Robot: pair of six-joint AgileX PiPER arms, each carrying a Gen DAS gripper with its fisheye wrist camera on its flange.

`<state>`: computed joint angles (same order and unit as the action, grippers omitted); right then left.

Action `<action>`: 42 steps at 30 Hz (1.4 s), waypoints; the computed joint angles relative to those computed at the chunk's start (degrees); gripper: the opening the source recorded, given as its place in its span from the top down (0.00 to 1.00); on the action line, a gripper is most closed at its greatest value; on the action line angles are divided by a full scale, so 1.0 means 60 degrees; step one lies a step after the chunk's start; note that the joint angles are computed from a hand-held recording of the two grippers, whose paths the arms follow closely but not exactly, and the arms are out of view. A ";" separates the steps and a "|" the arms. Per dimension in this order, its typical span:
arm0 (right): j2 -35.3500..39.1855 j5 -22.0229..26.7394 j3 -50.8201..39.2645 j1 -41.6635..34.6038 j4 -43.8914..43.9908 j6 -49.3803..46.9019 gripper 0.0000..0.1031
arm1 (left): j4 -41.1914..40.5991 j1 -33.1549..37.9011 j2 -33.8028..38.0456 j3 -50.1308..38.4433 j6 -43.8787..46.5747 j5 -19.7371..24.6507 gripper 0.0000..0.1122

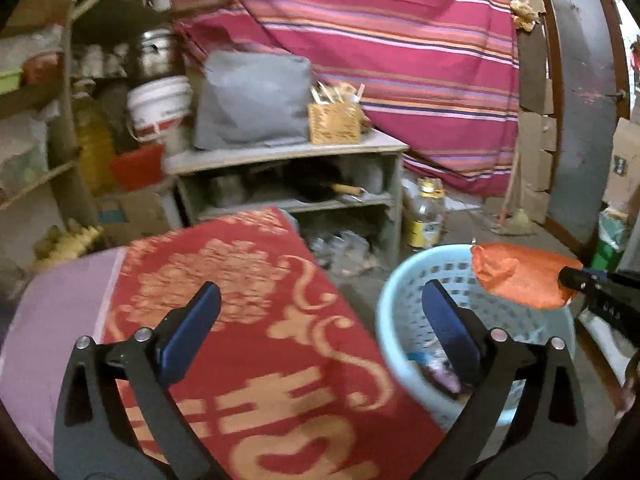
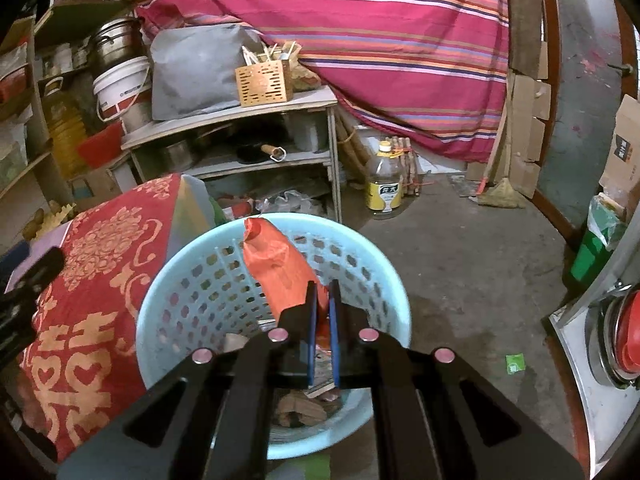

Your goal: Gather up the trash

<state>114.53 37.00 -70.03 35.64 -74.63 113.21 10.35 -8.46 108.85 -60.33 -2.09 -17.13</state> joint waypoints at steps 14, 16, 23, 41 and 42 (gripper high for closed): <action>0.0561 0.0662 -0.1009 0.0739 0.1096 -0.0952 0.23 | 0.4101 0.3599 -0.2224 0.2630 -0.2994 -0.1779 0.13; 0.0449 0.0872 -0.0939 0.1041 0.0895 -0.0760 0.16 | 0.5184 0.4399 -0.2396 0.2774 -0.3947 -0.2052 0.13; 0.0666 0.2031 -0.1604 0.2414 0.0522 -0.0708 0.05 | 0.5868 0.6466 -0.2615 0.3330 -0.4083 -0.3061 0.13; 0.4587 0.3738 -0.7251 0.5333 0.0268 -0.1490 0.05 | 0.5972 0.9326 -0.0901 0.4185 -0.2587 -0.5101 0.13; 0.5048 0.4008 -0.8019 0.5424 0.0378 -0.1980 0.05 | 0.6028 0.9361 -0.0799 0.4134 -0.2523 -0.5175 0.13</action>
